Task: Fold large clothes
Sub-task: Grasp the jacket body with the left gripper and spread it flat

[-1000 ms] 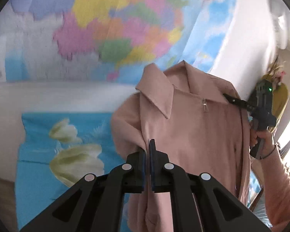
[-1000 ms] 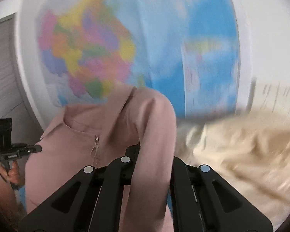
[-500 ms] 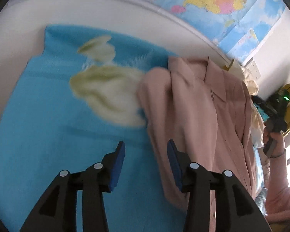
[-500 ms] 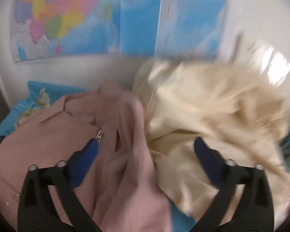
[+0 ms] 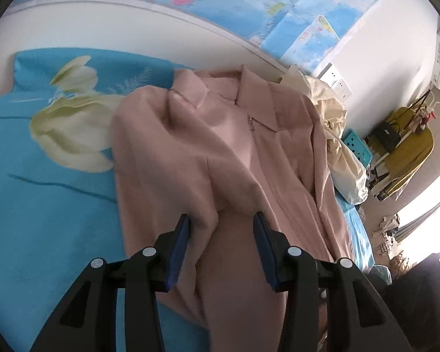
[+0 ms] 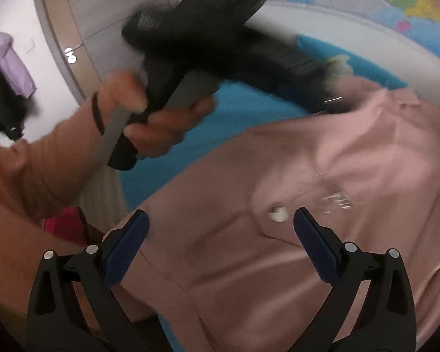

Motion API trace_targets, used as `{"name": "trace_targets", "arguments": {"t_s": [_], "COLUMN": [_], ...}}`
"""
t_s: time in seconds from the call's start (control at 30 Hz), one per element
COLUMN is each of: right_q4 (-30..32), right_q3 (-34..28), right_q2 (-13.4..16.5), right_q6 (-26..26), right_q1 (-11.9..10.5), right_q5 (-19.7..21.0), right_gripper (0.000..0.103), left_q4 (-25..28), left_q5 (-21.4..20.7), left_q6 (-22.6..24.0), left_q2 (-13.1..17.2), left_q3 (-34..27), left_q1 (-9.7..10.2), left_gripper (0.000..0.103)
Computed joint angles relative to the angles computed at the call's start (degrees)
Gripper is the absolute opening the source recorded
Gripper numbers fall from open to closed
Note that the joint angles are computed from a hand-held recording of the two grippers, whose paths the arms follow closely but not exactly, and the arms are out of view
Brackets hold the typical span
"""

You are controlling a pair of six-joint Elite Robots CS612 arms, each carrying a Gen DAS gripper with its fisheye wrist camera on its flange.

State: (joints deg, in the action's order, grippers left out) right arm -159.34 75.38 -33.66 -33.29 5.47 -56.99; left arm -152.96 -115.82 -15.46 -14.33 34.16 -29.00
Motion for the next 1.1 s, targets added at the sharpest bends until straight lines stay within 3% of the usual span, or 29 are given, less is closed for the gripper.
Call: {"name": "trace_targets", "arguments": {"t_s": [0.03, 0.07, 0.1, 0.13, 0.27, 0.37, 0.43, 0.53, 0.6, 0.67, 0.7, 0.73, 0.77, 0.83, 0.87, 1.03, 1.1], "right_q4": [-1.6, -1.9, 0.1, 2.5, -4.2, -12.9, -15.7, -16.5, -16.7, -17.7, -18.2, -18.4, -18.9, -19.3, -19.7, -20.1, -17.1], "right_q3": [-0.1, -0.5, -1.2, -2.0, 0.8, 3.7, 4.2, 3.5, 4.1, 4.1, 4.0, 4.0, 4.0, 3.7, 3.8, 3.6, 2.3], "right_q2": [0.6, 1.1, 1.6, 1.9, 0.6, -0.7, -0.9, -0.7, -0.9, -0.7, -0.6, -0.5, -0.4, -0.3, -0.4, -0.8, -0.4], "right_q6": [0.9, 1.8, 2.9, 4.3, 13.3, 20.3, 23.8, 25.3, 25.8, 26.5, 26.8, 26.7, 27.0, 27.0, 26.9, 26.6, 22.9], "right_q1": [0.7, 0.8, 0.5, 0.0, -4.1, -6.8, -7.9, -8.4, -9.2, -8.8, -8.7, -8.9, -9.0, -9.0, -9.0, -9.1, -8.0], "right_q5": [-2.3, -3.0, -1.2, 0.8, 8.0, 8.5, 8.1, 6.5, 7.9, 7.9, 8.1, 8.7, 9.5, 10.1, 10.5, 16.6, 19.6], "right_gripper": [0.092, 0.076, 0.011, 0.002, 0.002, 0.002, 0.002, 0.002, 0.002, 0.002, 0.002, 0.002, 0.002, 0.002, 0.002, 0.002, 0.002], "left_q4": [0.4, 0.7, 1.0, 0.8, -6.0, -7.6, -6.7, -2.8, 0.2, 1.1, 1.2, 1.0, 1.7, 4.4, 2.9, -6.3, -8.7], "left_q5": [0.0, 0.2, 0.8, 1.2, 0.9, 3.4, 3.7, 4.4, 4.2, 7.2, 7.7, 9.1, 11.1, 12.8, 14.8, 31.1, 37.5], "left_q6": [0.0, -0.1, 0.4, 0.7, -4.0, -4.8, -3.3, 2.8, 6.0, 8.2, 8.4, 8.9, 9.4, 7.9, 7.7, 14.5, 16.2], "left_q2": [0.3, 0.4, 0.2, -0.1, -1.8, -3.3, -3.9, -4.2, -3.7, -3.4, -3.2, -3.1, -3.1, -3.0, -3.8, -10.9, -12.9], "left_q3": [-0.6, -0.9, -0.7, -0.3, 4.3, 8.1, 9.7, 10.4, 9.5, 8.8, 8.5, 8.3, 8.0, 7.0, 8.0, 16.5, 18.3], "left_q1": [-0.13, -0.33, -0.48, -0.47, 0.89, 1.44, 1.29, 0.03, -0.83, -1.97, -2.2, -2.5, -2.75, -2.53, -2.48, -2.98, -3.26], "left_gripper": [0.043, 0.043, 0.043, 0.043, 0.055, 0.057, 0.057, 0.074, 0.074, 0.074, 0.072, 0.047, 0.004, 0.003, 0.003, 0.003, 0.004]}}
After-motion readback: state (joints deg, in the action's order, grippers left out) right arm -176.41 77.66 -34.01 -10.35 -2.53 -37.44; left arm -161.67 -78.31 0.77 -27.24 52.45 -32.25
